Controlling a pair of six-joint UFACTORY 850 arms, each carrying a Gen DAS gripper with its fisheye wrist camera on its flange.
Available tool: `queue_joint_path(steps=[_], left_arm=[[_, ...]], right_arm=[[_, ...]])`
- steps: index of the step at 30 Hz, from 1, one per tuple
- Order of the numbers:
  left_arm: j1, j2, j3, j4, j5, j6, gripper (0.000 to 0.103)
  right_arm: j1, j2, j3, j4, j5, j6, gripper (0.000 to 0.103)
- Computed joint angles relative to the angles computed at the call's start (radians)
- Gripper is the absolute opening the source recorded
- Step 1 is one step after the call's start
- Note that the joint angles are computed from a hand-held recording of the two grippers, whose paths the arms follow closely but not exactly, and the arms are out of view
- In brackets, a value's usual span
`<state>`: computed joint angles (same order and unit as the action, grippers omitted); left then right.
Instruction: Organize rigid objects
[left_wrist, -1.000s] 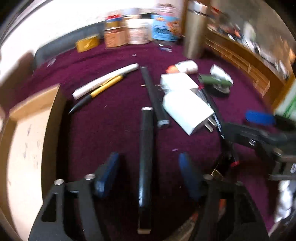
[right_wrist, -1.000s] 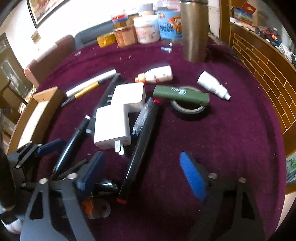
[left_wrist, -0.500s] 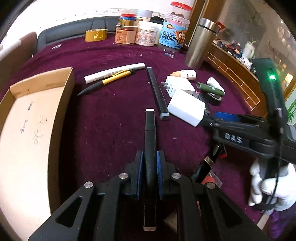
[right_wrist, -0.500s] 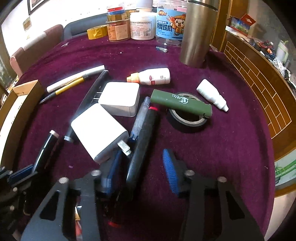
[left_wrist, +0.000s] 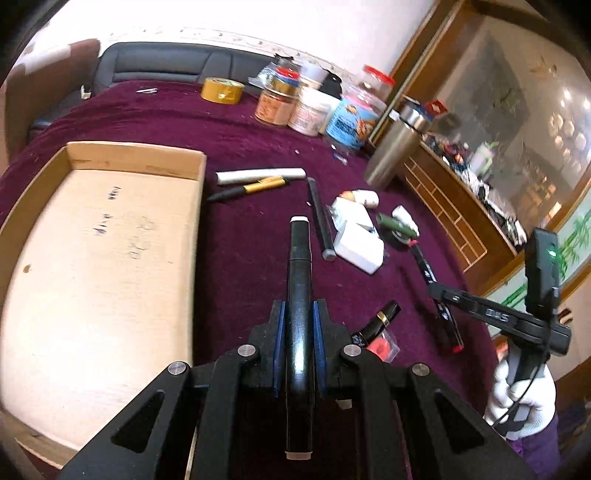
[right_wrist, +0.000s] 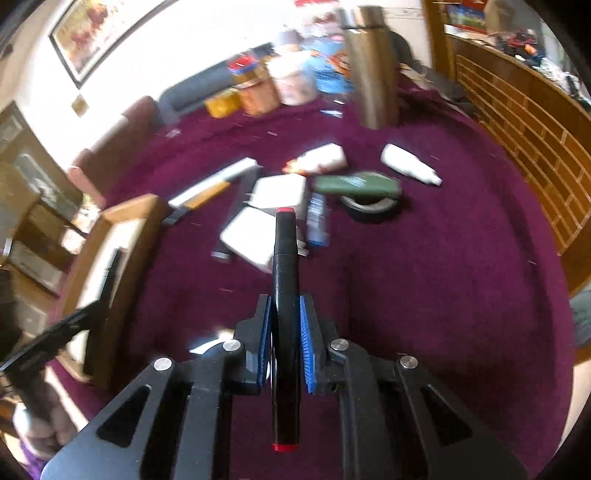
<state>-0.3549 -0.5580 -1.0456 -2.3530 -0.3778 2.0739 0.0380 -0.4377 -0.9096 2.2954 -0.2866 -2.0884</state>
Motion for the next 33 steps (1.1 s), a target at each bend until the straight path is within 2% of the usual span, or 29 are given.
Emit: queue_joint_path(steps=[3, 6, 9, 13, 16, 20, 24, 27, 33], left_arm=[[0.025, 0.013, 0.009, -0.011, -0.003, -0.003, 0.011], [0.048, 0.017, -0.002, -0.027, 0.033, 0.014, 0.011], [0.071, 0.007, -0.026, -0.010, 0.068, -0.001, 0.011], [0.109, -0.032, -0.080, 0.087, 0.099, -0.116, 0.011], [0.136, -0.080, -0.139, 0.217, 0.113, -0.271, 0.011], [0.168, -0.166, -0.241, 0.491, 0.112, -0.591, 0.011], [0.185, -0.237, -0.325, 0.696, 0.106, -0.826, 0.011], [0.196, -0.266, -0.356, 0.746, 0.081, -0.889, 0.011], [0.202, -0.283, -0.373, 0.687, 0.047, -0.851, 0.011]], right_arm=[[0.021, -0.005, -0.029, -0.188, -0.066, 0.193, 0.012], [0.043, -0.038, -0.088, -0.354, -0.121, 0.366, 0.012], [0.082, -0.096, -0.170, -0.455, -0.167, 0.494, 0.013], [0.135, -0.187, -0.303, -0.569, -0.200, 0.649, 0.013], [0.169, -0.254, -0.402, -0.662, -0.196, 0.771, 0.013], [0.215, -0.339, -0.528, -0.815, -0.129, 0.955, 0.013], [0.228, -0.383, -0.586, -0.930, -0.100, 1.096, 0.013], [0.231, -0.410, -0.620, -1.000, -0.099, 1.179, 0.013], [0.235, -0.440, -0.665, -1.120, -0.088, 1.310, 0.013]])
